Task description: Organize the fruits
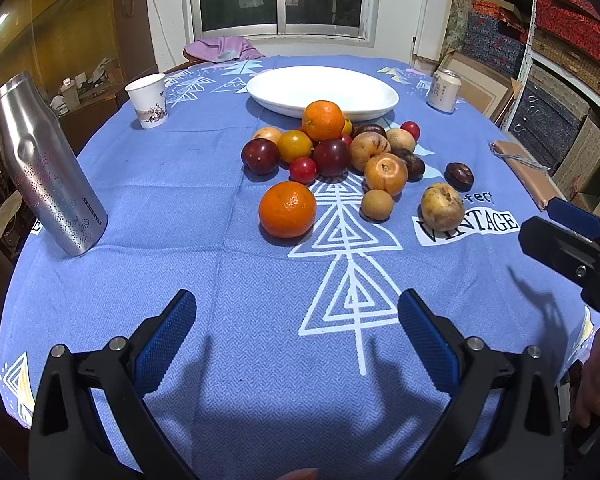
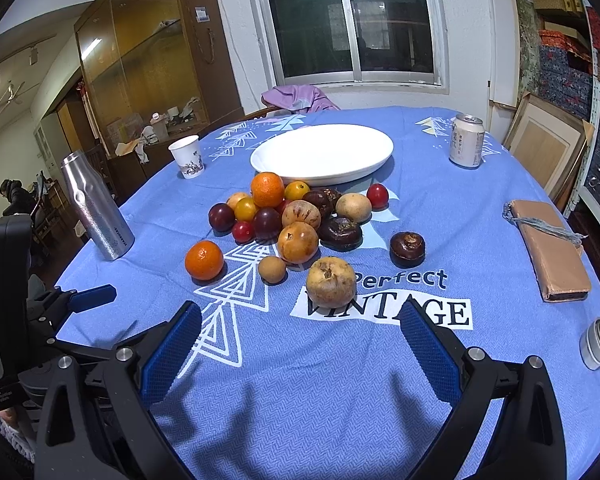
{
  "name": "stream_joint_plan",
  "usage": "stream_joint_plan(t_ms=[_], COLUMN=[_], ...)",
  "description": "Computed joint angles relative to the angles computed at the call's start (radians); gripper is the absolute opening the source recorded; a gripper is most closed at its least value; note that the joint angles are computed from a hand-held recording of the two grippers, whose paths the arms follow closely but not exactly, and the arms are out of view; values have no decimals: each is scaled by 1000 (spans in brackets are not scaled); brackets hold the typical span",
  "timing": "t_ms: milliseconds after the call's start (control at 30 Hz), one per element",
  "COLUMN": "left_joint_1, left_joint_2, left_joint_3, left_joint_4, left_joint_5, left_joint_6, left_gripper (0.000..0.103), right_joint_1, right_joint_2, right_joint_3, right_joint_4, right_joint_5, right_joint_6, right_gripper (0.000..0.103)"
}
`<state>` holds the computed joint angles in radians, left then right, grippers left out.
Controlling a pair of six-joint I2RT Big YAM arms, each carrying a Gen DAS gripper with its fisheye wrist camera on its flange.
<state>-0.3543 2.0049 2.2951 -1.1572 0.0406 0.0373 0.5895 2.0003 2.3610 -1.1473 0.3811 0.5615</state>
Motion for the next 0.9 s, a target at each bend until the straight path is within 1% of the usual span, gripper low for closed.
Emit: stream_joint_plan(t_ms=[467,700,733,800,867,900], left_joint_1=[1,11,12,14,15,16], left_joint_2=[2,14,14,5,-4,-5], left_joint_3=[5,26,26,9,-11,-16], left_joint_4=[-5,-25,-22,4,42,56], left_joint_5=[2,19,21,27,19,16], left_joint_6=[-1,-25,-26,-25,-32,-33], left_gripper=[99,99,99,99,99,99], right_joint_1=[-1,0,0,-3,-12,-18], right_joint_2=[1,2,2,-6,3,-2], right_joint_3=[2,3,2,-19,-15,-36], right_joint_4=[-1,-2,-1,26,18,39], right_joint_5=[-1,-3,-5,-22,-41,-52], right_joint_6=[1,0,0,2,13,12], right_gripper=[100,100,100,100,100,100])
